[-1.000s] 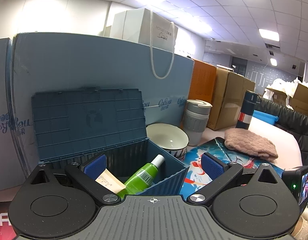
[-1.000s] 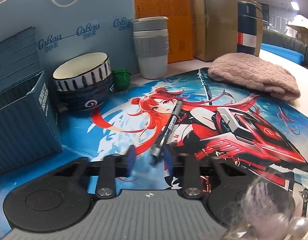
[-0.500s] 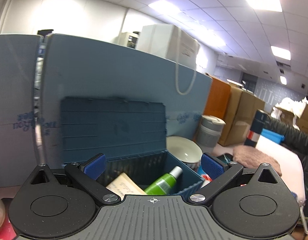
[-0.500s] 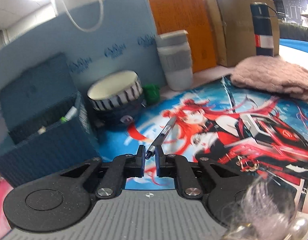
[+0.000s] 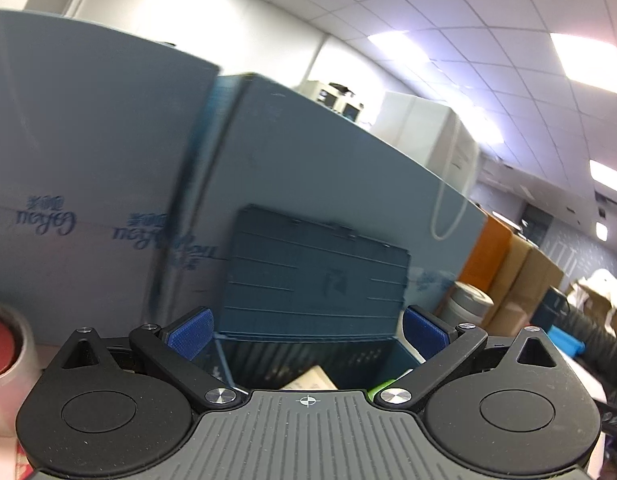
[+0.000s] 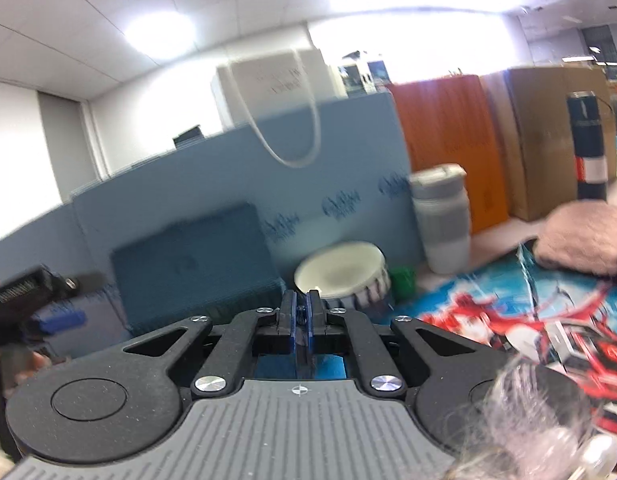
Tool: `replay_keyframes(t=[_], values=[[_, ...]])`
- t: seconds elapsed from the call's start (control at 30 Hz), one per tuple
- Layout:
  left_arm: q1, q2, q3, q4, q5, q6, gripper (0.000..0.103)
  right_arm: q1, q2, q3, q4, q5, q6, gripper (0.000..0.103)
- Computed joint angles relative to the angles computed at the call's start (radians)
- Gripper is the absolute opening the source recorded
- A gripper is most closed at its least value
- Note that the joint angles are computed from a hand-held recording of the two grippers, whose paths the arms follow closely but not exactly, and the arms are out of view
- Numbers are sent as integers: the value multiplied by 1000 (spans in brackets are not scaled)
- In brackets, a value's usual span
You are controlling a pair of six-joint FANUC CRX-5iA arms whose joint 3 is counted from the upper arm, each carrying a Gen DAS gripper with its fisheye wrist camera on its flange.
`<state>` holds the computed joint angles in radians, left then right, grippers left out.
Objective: Organize rigid objects
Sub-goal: 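Lift the black pen with the right tool over the blue box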
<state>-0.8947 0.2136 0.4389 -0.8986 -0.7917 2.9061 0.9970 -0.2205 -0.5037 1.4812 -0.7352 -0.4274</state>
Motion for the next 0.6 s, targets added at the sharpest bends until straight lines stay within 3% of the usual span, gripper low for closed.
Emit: replay_keyframes(t=[0.3,0.43,0.6], values=[[-6,-7,-8,-36,-17,68,102,-84,27,50,192,177,-82,5],[-11,-16,-16,-47,-33,80,102,-142,73,110,279,317,-138,5],[-10,-23,-26,-53,-39,98,102,-241,136,199,526,497,-366,5]])
